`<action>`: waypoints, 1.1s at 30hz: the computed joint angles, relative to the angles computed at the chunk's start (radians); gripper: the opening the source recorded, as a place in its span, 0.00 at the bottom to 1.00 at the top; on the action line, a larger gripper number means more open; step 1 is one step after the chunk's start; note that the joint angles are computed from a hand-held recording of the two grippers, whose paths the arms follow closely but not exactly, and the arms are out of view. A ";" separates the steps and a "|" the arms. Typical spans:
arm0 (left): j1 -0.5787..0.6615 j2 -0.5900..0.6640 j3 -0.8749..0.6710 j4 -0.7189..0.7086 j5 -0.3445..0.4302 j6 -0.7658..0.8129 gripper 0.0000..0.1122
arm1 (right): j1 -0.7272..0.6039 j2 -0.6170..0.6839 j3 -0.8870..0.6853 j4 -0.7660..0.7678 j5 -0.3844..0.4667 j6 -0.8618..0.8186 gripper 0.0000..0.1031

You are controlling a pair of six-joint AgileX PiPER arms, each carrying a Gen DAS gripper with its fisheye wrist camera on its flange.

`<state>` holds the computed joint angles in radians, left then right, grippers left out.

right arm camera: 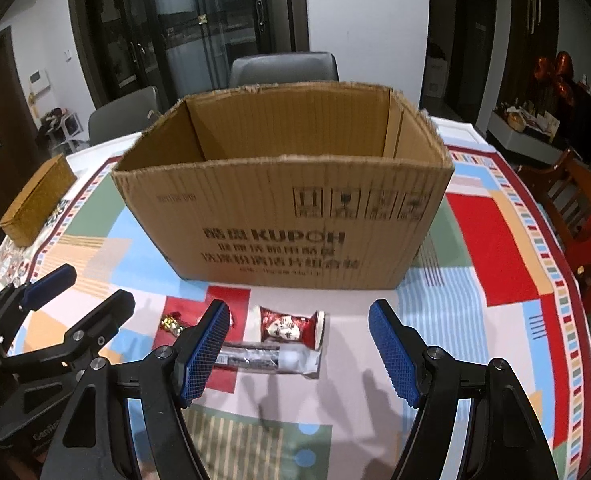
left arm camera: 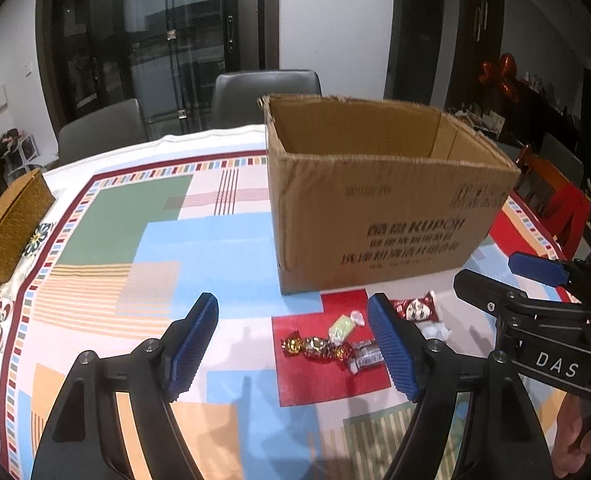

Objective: Organize snacks
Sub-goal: 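Withdraw both open tools from the box toward the remaining snacks, then grasp the red-white packet with the right tool while the left tool grasps the gold candy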

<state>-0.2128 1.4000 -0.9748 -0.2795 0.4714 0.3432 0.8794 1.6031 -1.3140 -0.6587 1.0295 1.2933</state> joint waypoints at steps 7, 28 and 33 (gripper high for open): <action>0.001 0.047 0.016 -0.041 -0.007 0.056 0.68 | -0.025 0.020 0.031 0.032 -0.048 -0.006 0.71; 0.000 0.196 0.019 -0.087 -0.053 0.146 0.72 | -0.102 0.126 0.051 0.108 -0.163 -0.042 0.78; -0.007 0.225 0.013 -0.091 -0.069 0.151 0.72 | -0.112 0.161 0.025 0.123 -0.167 -0.056 0.78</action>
